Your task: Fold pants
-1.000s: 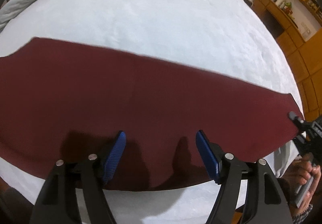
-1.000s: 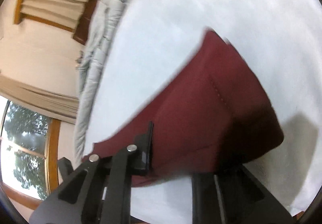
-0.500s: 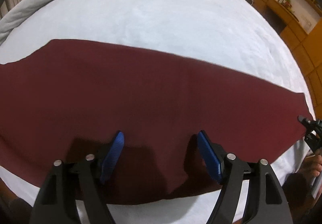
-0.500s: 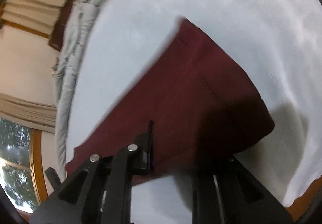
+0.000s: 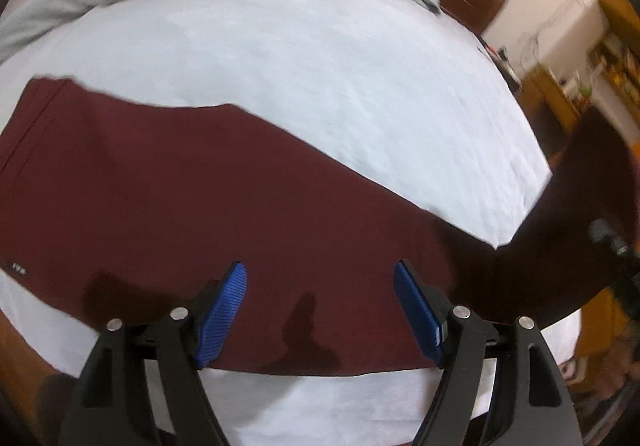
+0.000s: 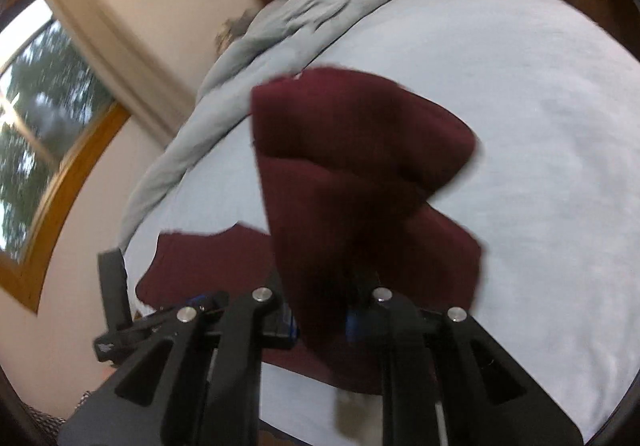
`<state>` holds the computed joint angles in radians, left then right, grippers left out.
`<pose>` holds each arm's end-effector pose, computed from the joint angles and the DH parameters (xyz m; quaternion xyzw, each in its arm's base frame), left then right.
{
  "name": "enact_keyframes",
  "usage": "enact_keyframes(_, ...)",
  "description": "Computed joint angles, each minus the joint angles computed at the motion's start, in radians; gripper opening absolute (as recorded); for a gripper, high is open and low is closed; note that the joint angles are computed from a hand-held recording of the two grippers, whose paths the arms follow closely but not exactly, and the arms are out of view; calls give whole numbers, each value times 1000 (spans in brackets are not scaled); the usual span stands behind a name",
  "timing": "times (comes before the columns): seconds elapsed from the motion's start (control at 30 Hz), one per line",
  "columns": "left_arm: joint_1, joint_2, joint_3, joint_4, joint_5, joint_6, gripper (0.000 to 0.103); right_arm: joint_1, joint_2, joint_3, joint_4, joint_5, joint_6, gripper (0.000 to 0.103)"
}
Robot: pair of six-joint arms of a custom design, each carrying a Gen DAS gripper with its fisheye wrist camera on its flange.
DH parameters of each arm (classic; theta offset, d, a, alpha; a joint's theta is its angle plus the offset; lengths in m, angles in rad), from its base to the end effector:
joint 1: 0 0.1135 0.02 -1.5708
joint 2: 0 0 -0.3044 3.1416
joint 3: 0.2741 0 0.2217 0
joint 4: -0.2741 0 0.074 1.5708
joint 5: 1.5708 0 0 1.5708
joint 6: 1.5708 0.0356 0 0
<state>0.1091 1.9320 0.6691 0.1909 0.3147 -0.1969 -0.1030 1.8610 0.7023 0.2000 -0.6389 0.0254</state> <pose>0.3004 0.0218 0.1183 -0.1076 0.9518 -0.1624 0.2369 0.3071 -0.0104 0.1497 -0.0363 0.9095 0.2881 0.2975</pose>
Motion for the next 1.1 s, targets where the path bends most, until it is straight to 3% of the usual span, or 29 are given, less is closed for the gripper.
enact_keyframes(0.1, 76, 15, -14, 13, 31, 4, 76, 155, 81, 26, 47, 72, 54, 15)
enact_keyframes(0.17, 217, -5, -23, -37, 83, 102, 76, 233, 139, 54, 75, 106, 87, 15)
enact_keyframes(0.3, 339, 18, -13, -84, 173, 169, 76, 368, 212, 70, 136, 144, 126, 15)
enact_keyframes(0.4, 390, 44, 17, -128, 228, 186, 76, 464, 260, 74, 173, 219, 142, 16)
enact_keyframes(0.5, 379, 83, 49, -131, 269, 139, 76, 519, 333, 107, 175, 257, 126, 21)
enact_keyframes(0.57, 379, 113, 81, -155, 297, 128, 76, 527, 367, 121, 166, 242, 118, 28)
enact_keyframes(0.7, 385, 173, 138, -221, 366, 126, 76, 520, 388, 107, 160, 151, 82, 67)
enact_keyframes(0.8, 377, 213, 185, -259, 391, 108, 76, 501, 362, 83, 114, 72, 12, 70)
enact_keyframes(0.93, 381, 258, 232, -343, 441, 117, 80, 413, 317, 35, 21, -115, -100, 71)
enact_keyframes(1.1, 299, 265, 234, -327, 320, 111, 80, 173, 166, -101, 31, -128, -149, 71)
